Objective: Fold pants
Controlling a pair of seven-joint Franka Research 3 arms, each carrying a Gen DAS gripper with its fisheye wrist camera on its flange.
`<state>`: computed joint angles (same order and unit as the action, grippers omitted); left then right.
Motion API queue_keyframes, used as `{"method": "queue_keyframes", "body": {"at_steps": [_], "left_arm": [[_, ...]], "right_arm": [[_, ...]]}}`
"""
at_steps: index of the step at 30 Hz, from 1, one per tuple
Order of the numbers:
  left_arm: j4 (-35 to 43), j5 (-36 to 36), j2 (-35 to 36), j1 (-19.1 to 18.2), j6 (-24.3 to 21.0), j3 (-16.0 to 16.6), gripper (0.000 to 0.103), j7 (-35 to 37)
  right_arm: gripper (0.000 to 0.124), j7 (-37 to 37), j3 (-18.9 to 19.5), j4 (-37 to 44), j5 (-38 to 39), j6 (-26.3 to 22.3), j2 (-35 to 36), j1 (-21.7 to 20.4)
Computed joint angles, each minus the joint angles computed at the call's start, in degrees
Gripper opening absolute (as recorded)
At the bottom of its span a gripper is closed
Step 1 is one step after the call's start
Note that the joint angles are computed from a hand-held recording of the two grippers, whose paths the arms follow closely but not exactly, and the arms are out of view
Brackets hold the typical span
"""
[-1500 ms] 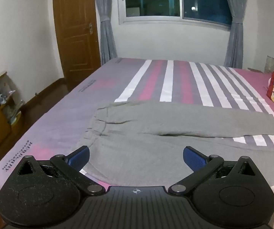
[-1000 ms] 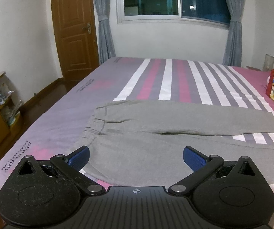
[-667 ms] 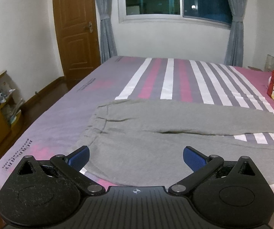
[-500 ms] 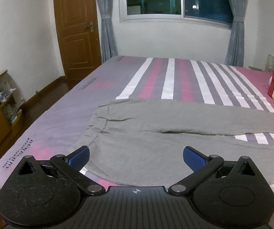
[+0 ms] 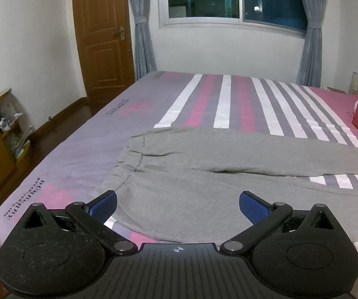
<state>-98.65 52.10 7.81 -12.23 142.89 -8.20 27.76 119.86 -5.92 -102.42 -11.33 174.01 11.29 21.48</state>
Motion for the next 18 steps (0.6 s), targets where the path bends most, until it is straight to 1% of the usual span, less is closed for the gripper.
{"method": "queue_keyframes", "body": {"at_steps": [1,2,4,5,7,10,16,18], "left_arm": [[0.0,0.0,0.0,0.0,0.0,0.0,0.103,0.0],[-0.1,0.0,-0.1,0.0,0.1,0.0,0.103,0.1],[-0.1,0.0,-0.1,0.0,0.1,0.0,0.103,0.1],[-0.1,0.0,0.0,0.1,0.0,0.0,0.103,0.1],[-0.1,0.0,-0.1,0.1,-0.1,0.1,0.103,-0.1],[0.3,0.1,0.4,0.0,-0.5,0.1,0.103,-0.1],[1.0,0.4,1.1,-0.2,-1.0,0.3,0.103,-0.5],[1.3,0.5,1.3,-0.2,-1.1,0.4,0.103,-0.4]], "right_arm": [[0.103,-0.5,0.2,0.1,0.2,-0.7,0.0,-0.1],[0.103,-1.3,0.1,0.7,-0.4,-3.3,-0.2,-0.2],[0.103,-0.9,0.0,0.8,-1.8,-3.4,0.0,-0.3],[0.103,0.5,-1.0,0.7,-4.0,-2.4,0.2,0.3],[0.103,1.8,-1.7,0.5,-5.6,-0.5,0.5,0.7],[0.103,3.0,-3.0,0.9,-7.8,0.5,1.1,1.6],[0.103,1.0,-1.7,1.8,-5.8,-1.7,1.3,0.8],[0.103,-1.1,0.0,2.2,-3.5,-3.6,1.3,-0.4]]}}
